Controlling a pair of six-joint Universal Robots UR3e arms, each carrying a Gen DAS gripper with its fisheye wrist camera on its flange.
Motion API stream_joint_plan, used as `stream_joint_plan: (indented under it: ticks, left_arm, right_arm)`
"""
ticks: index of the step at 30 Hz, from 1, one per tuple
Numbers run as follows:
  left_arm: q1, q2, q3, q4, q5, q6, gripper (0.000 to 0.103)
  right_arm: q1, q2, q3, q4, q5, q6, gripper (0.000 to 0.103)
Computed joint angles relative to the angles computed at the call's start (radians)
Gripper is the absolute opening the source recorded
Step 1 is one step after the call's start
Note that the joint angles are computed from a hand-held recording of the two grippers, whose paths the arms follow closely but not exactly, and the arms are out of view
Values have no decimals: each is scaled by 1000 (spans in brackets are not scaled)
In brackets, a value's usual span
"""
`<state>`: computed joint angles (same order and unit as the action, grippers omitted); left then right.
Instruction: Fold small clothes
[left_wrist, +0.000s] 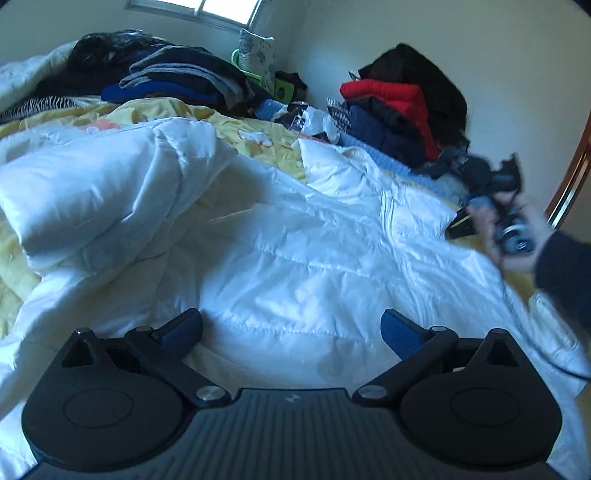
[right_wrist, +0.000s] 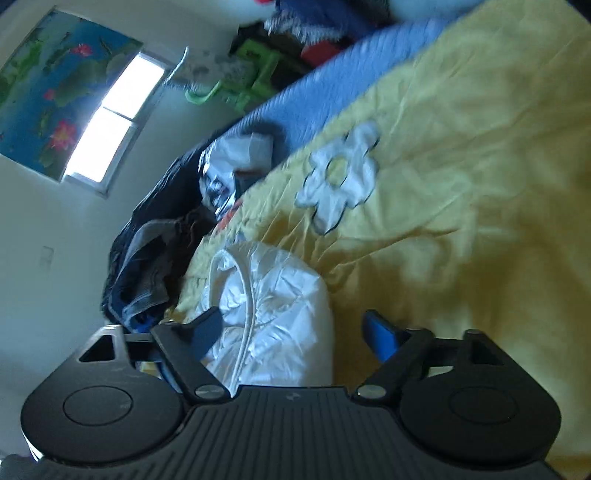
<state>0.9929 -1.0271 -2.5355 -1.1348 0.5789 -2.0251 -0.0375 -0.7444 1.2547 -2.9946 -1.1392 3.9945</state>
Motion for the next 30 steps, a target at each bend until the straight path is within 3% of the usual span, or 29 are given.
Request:
stream_joint_plan:
  ticks: [3,7,10,13,16,21,25,27,28,29,30]
  left_arm:
    - [13,-13,11,-41,-20,13,103]
    - [18,-38,17,-48,-37,9,103]
    - [19,-41,19,-51,-41,6,103]
    - [18,-48,21,-49,-44,3,103]
    - [23,-59,25,-59,-49,10,103]
    - [24,-90,43,-73,-59,14,103]
    - [20,-108,50,-65,-63,10,103]
    - [22,-111,50,-66,-63,13,103]
    - [22,-115,51,-67,-64,15,103]
    - [22,-119,53,-68,-65,16,103]
    - [23,-125,55,-70,-67,17,103]
  right_arm:
    - [3,97,-117,-18,23,18,70]
    - [22,197,-318,73,-2,9,60]
    - [57,259,-457,113,-22,-71,10]
    - [96,254,-520,221,-75,-149,10]
    - [111,170,-423,154,-52,-183,10]
    - [163,-150,-120,81,2,-382,10]
    - [296,-541,267,152,-51,-709,13]
    - [388,-687,432,205,-127,-779,25]
    - [423,-750,536,178,-164,-753,37]
    - [454,-809,641,129,-225,-663,61]
    - [478,-866,746,65,-282,-518,73]
